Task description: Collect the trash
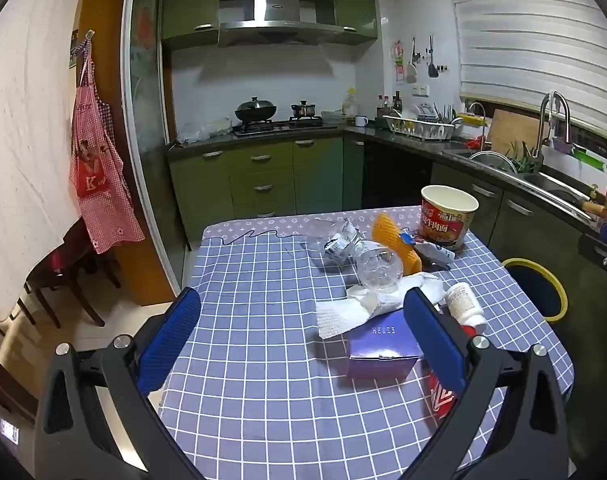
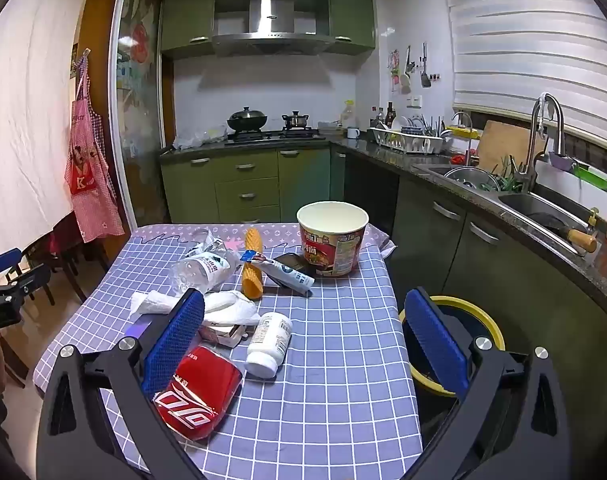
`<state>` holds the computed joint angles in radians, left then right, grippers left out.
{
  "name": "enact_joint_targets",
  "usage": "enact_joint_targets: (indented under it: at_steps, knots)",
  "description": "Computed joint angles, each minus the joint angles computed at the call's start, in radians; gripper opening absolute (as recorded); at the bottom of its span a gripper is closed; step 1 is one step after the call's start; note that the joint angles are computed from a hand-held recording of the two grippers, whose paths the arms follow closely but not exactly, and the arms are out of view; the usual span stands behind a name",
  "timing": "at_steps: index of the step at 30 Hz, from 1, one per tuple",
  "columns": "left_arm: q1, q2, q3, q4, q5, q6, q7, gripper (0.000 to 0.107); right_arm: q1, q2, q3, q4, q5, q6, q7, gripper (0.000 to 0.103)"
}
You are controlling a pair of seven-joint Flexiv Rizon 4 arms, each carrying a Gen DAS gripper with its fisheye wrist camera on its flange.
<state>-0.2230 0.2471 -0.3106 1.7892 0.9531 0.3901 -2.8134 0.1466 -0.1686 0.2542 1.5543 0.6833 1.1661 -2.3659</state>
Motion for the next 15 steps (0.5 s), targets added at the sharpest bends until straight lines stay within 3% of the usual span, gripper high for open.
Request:
enact_joint_targets:
  at_steps: [9, 11, 15]
  knots:
    - [0.001, -0.044, -0.002, -0.039, -0.003, 0.010, 0.026, 0.097, -0.001, -0.001, 0.004, 0.006, 0.003, 0.020, -0.002, 0.099]
    - [-0.021, 0.005, 0.026, 0.008, 0.002, 0.019, -0.024, 0.097, -0.005, 0.007, 0.004, 0.010, 0.010, 0.017, -0.004, 0.099]
    - [-0.003, 0.008, 0.013, 0.011, -0.007, 0.026, -0.015, 0.097, 0.003, -0.002, 0.000, 0.002, -0.017, 0.005, 0.012, 0.099]
